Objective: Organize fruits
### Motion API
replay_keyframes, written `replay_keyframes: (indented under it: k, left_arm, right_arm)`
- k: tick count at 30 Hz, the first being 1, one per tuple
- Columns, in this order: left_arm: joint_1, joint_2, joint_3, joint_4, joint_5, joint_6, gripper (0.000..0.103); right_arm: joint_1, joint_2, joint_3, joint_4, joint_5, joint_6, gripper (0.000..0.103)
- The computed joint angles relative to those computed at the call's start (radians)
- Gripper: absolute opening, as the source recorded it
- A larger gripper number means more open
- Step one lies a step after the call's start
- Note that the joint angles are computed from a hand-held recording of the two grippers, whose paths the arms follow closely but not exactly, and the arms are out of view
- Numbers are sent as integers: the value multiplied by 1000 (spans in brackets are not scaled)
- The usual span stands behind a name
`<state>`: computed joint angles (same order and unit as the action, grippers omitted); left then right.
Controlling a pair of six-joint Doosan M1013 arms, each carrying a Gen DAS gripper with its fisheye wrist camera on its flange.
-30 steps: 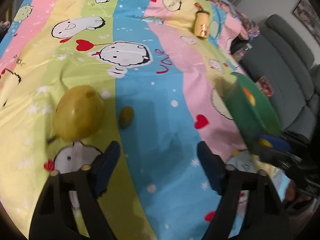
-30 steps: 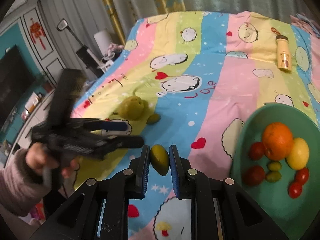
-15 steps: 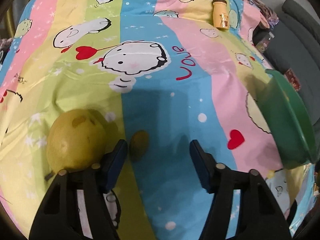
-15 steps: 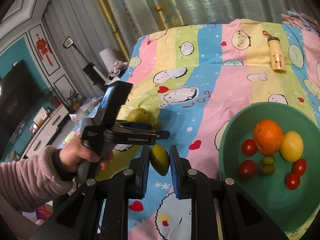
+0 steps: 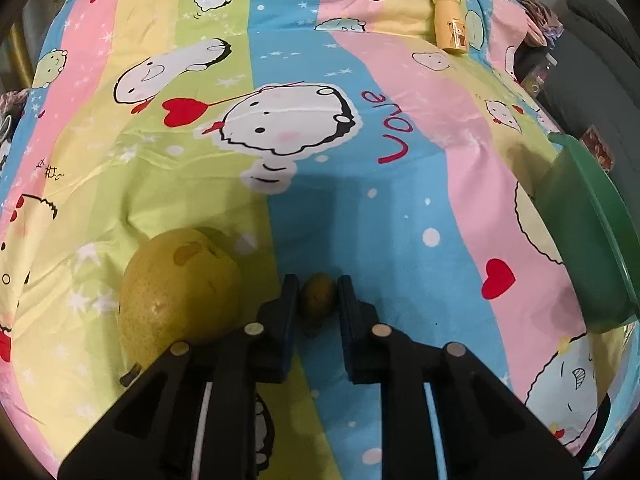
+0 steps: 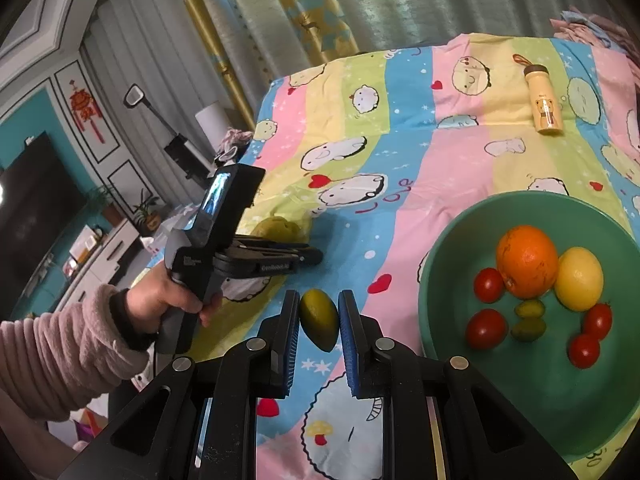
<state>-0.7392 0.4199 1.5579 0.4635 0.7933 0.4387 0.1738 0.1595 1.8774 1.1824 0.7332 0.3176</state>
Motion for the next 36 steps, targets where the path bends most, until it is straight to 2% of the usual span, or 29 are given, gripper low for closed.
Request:
replay_keyframes:
  k: [17,25,36]
  left_arm:
    - [-36,-14,0,-30,-20,-24,18]
    - [-72,-38,-2,44,-14,-72,18]
    - [-113,-53,-23,133,16,-77,19]
  right_arm:
    - [6,2,-2,-18,2,16,21]
    - [10,3,-2,-22,1,14,21]
    - [10,-7,6,-12,-13,4,21]
